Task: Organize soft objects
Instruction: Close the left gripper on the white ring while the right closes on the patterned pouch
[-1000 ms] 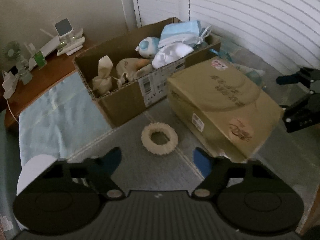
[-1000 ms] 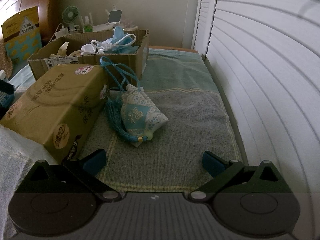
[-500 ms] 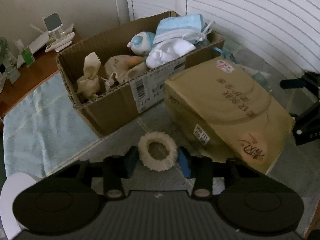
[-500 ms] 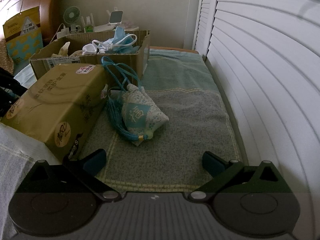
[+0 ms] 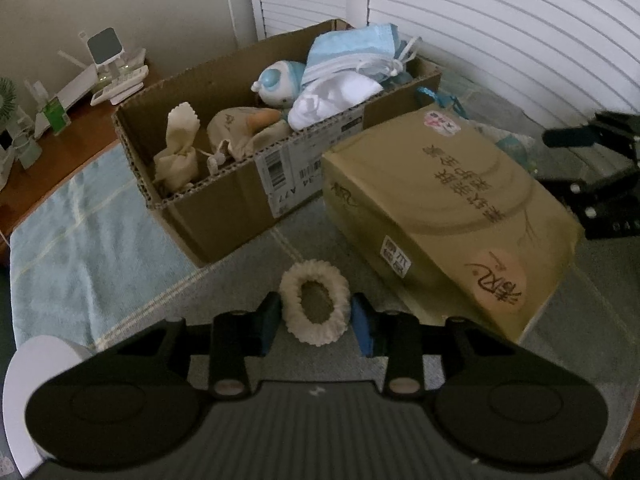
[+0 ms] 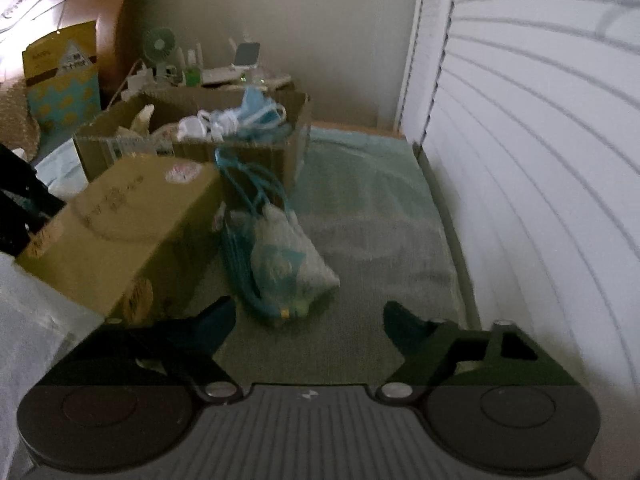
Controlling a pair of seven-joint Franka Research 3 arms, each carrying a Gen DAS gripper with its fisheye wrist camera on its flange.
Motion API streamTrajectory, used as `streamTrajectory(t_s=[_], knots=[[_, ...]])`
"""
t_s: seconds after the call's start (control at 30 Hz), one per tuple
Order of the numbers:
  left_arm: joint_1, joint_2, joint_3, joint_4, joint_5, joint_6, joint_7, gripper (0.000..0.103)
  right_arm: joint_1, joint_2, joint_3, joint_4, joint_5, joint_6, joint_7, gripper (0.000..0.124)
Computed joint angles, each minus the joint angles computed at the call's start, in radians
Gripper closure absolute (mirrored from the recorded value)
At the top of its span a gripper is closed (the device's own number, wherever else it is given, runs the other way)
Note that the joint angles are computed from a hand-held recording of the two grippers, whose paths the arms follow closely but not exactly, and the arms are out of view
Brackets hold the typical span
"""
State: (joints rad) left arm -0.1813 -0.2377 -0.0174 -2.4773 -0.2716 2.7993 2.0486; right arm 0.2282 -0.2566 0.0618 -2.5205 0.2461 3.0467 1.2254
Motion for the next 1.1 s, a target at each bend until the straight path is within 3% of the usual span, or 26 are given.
streamTrajectory(t_s=[0.1, 0.27, 0.4, 0.47, 0.53, 0.63, 0.7, 0.77, 0.87, 0.97, 1.1], knots=[[0.001, 0.0, 0.0, 0.002, -0.004, -0.004, -0.002, 0.066, 0.004, 0.026, -0.001, 0.026, -0.011, 0.018, -0.015, 0.052], [-0.002, 0.003, 0.006, 0.008, -0.019, -0.011, 0.008, 0.066, 0.109, 0.068, -0.08, 0.067, 0.112, 0.025, -0.171, 0.065], [0.002, 0.003, 0.002, 0.009, -0.022, -0.012, 0.013, 0.066, 0.042, 0.091, -0.016, 0.079, 0.048, 0.021, -0.139, 0.081], [0.004, 0.002, 0.0, 0.008, -0.019, -0.014, 0.011, 0.066, 0.022, 0.084, -0.003, 0.078, 0.028, -0.001, -0.11, 0.096], [0.002, 0.0, 0.002, 0.007, -0.023, -0.016, 0.017, 0.066, -0.019, 0.071, 0.027, 0.076, -0.029, -0.027, -0.041, 0.096], [0.001, -0.001, 0.001, 0.005, -0.024, -0.016, 0.023, 0.064, 0.01, 0.045, -0.01, 0.071, 0.017, -0.07, -0.049, 0.092], [0.002, 0.002, -0.002, 0.003, -0.017, -0.005, 0.022, 0.062, -0.008, 0.037, 0.002, 0.057, 0.004, -0.048, -0.017, 0.08], [0.001, 0.002, -0.002, 0.002, -0.018, -0.001, 0.02, 0.062, -0.083, 0.042, 0.066, 0.05, -0.104, -0.016, 0.073, 0.073], [0.001, 0.001, -0.002, -0.002, -0.015, 0.006, 0.017, 0.061, -0.099, 0.052, 0.076, 0.053, -0.163, 0.005, 0.114, 0.071], [-0.001, 0.001, 0.0, -0.002, -0.015, 0.005, 0.018, 0.06, -0.035, 0.065, 0.025, 0.057, -0.122, 0.026, 0.057, 0.069], [-0.003, 0.001, 0.003, -0.002, -0.017, 0.005, 0.021, 0.06, -0.028, 0.08, 0.025, 0.058, -0.133, 0.04, 0.036, 0.069]])
